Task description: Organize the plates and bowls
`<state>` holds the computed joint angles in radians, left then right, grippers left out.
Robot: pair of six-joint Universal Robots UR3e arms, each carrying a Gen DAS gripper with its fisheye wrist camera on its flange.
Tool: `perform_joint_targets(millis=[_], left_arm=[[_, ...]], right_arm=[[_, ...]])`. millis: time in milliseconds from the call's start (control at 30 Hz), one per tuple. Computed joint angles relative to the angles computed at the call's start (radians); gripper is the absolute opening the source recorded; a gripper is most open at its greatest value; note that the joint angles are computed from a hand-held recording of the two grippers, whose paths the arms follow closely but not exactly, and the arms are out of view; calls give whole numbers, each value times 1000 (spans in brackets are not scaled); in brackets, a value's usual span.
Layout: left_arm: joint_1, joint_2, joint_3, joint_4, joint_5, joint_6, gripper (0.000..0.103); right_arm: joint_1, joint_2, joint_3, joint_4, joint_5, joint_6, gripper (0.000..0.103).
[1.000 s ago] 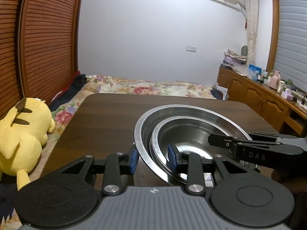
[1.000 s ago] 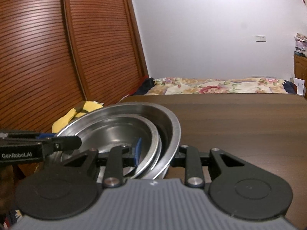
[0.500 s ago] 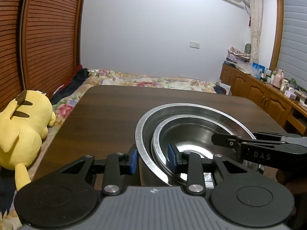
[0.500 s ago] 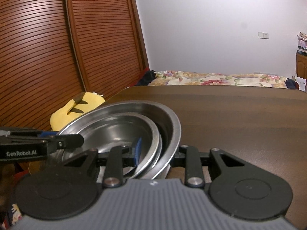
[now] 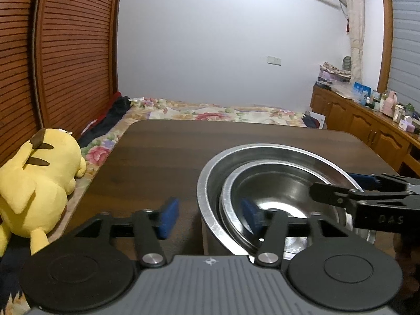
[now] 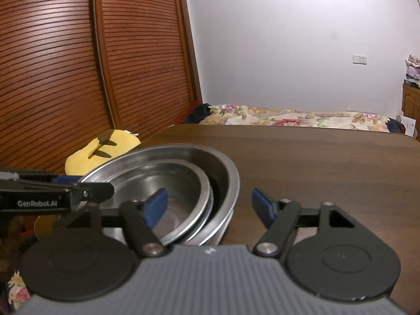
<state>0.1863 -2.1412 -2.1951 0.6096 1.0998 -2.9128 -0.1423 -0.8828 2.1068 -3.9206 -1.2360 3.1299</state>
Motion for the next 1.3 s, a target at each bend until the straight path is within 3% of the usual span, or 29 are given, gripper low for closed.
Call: perform_joint_targets(millis=[167, 533, 667, 900, 1133, 1300], left_arm=[[0, 14, -8, 18, 9, -2, 77], [-39, 83, -34, 62, 42, -22, 103], [-86, 115, -40, 61, 74, -34, 103], [-183, 151, -43, 75, 186, -60, 103], [-226, 194, -104, 76, 189, -66, 103], [-238, 216, -169, 119, 193, -73, 103]], right_arm=[[-28, -21, 30, -24, 13, 11, 76], [-77, -98, 148, -137, 1, 13, 96], [-106, -143, 205, -158, 10, 23, 103], [-116, -229, 298, -191, -59, 7, 103], [-95, -262, 385, -256, -163, 25, 103], [-103, -292, 425, -264, -182, 35, 103]])
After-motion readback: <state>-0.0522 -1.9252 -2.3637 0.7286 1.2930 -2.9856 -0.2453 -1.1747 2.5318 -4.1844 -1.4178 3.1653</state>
